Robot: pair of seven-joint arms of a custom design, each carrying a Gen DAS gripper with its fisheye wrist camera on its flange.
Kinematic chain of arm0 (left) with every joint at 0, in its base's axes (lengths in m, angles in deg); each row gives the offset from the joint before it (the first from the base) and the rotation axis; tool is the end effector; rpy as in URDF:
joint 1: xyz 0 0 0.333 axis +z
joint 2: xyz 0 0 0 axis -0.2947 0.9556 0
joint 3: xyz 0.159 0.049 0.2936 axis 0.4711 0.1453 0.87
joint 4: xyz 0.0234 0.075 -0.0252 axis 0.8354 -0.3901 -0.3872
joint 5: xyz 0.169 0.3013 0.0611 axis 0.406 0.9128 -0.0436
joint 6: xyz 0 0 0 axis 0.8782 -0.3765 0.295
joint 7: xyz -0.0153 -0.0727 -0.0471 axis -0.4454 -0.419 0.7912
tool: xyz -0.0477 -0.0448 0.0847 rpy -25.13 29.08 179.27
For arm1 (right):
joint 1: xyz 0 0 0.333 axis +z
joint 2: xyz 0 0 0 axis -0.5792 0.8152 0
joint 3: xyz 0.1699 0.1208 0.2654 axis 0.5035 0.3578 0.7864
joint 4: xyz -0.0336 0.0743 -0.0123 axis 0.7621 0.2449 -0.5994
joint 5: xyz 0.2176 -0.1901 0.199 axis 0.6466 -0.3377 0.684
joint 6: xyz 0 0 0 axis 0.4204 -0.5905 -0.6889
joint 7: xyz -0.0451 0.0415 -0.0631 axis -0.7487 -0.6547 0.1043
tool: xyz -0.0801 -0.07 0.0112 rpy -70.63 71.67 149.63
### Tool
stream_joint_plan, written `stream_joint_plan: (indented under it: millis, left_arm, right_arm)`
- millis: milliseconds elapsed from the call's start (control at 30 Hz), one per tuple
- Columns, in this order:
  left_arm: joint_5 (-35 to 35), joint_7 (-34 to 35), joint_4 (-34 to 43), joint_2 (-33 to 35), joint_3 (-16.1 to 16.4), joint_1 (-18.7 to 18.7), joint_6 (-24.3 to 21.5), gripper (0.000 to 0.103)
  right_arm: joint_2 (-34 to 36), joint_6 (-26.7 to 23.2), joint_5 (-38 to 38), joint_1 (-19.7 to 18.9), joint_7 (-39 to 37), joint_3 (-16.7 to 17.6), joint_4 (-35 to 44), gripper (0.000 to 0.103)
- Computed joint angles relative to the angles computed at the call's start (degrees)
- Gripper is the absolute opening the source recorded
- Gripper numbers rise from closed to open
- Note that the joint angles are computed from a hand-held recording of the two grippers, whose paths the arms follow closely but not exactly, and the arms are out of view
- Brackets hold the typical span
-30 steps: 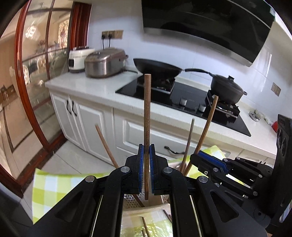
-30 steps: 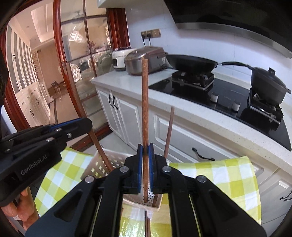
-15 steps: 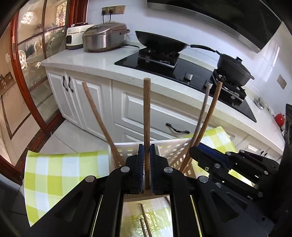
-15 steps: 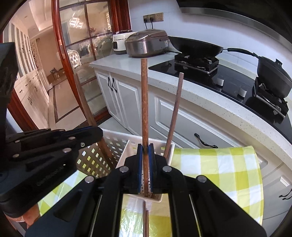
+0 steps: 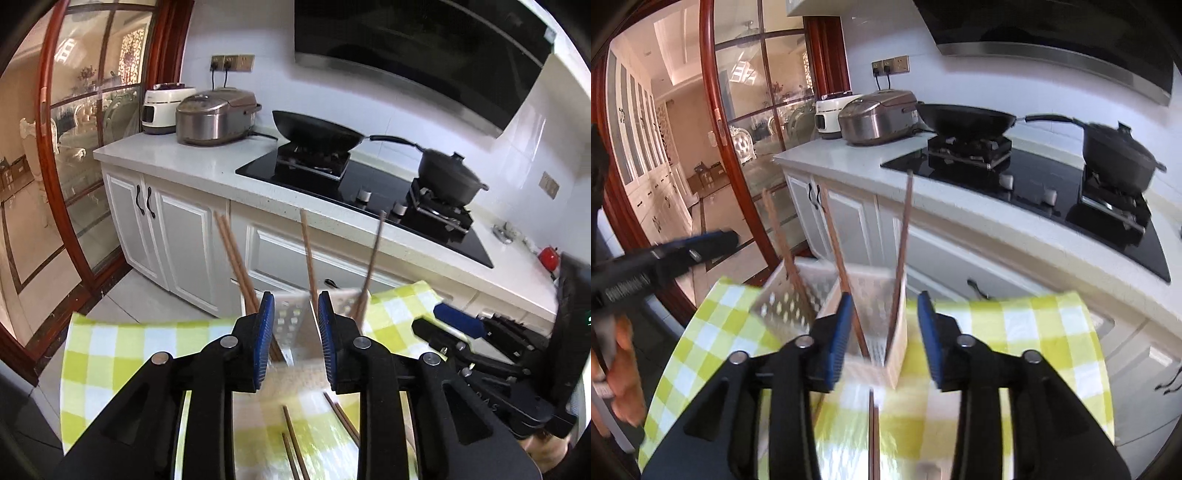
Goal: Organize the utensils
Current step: 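Lower both tools to the table and close each on a brown chopstick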
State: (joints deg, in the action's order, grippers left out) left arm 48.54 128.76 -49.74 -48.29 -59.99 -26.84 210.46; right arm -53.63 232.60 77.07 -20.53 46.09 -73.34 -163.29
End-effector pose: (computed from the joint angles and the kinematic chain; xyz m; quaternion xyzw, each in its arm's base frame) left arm 0.4320 -0.1591 0.6772 -0.6454 0.6191 -0.3776 0.2400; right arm 0.4583 0.1354 0.6581 -0.7365 0.5263 -0.1764 0.3867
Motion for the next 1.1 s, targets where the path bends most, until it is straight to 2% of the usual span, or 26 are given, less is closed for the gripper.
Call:
stream_joint_plan:
  millis: [133,267,333,400,467,600,667,900,1033,1100]
  left_arm:
    - [-2.12,1.40,-11.55,-7.09,0.70,-3.28,4.93,0.023]
    - [-1.83,-1.70,-22.07,-11.43,-0.82,-4.36,5.81,0.023]
    - [-2.58,-2.55,-25.46,-11.77,-0.41,-6.00,6.09,0.023]
    - [-1.81,-3.99,-27.60,-11.08,-1.68,-6.10,5.81,0.022]
    - [-1.93,-4.14,-28.14,-9.56,-1.22,-7.24,6.14,0.021]
    - [0.94,-6.08,-26.70,-6.87,-3.15,-5.53,3.73,0.020]
    - [2.39,-7.10,-26.58,-6.27,-3.77,-4.67,3.06,0.013]
    - [3.02,-7.61,-25.61,-3.90,-3.40,-5.59,1.73,0.013]
    - [6.50,-10.27,-24.66,-3.36,-5.62,-3.73,0.38,0.013]
    - [10.13,-12.97,-23.86,-3.15,-7.59,-1.90,-1.20,0.009]
  right_arm:
    - [-6.67,1.95,4.71,2.24,-4.62,-1.73,-11.15,0.044]
    - [-11.29,1.88,6.16,2.25,-6.13,-1.97,-20.52,0.044]
    - [-11.90,1.99,4.78,1.47,-5.85,-0.93,-22.65,0.044]
    - [-12.19,2.08,3.87,1.16,-5.88,-0.75,-23.92,0.044]
    - [-12.07,2.01,3.15,1.06,-6.06,-0.72,-24.50,0.044]
    - [-12.26,3.26,0.40,-0.28,-4.67,0.60,-25.66,0.044]
    - [-12.52,3.21,0.52,0.32,-5.08,-0.22,-25.97,0.044]
    - [-12.43,3.28,-0.61,-0.45,-4.71,-0.51,-25.72,0.044]
    - [-12.21,3.20,-2.04,-0.92,-4.08,0.18,-25.68,0.044]
    - [-11.76,3.07,-2.28,-0.43,-4.23,0.37,-25.54,0.044]
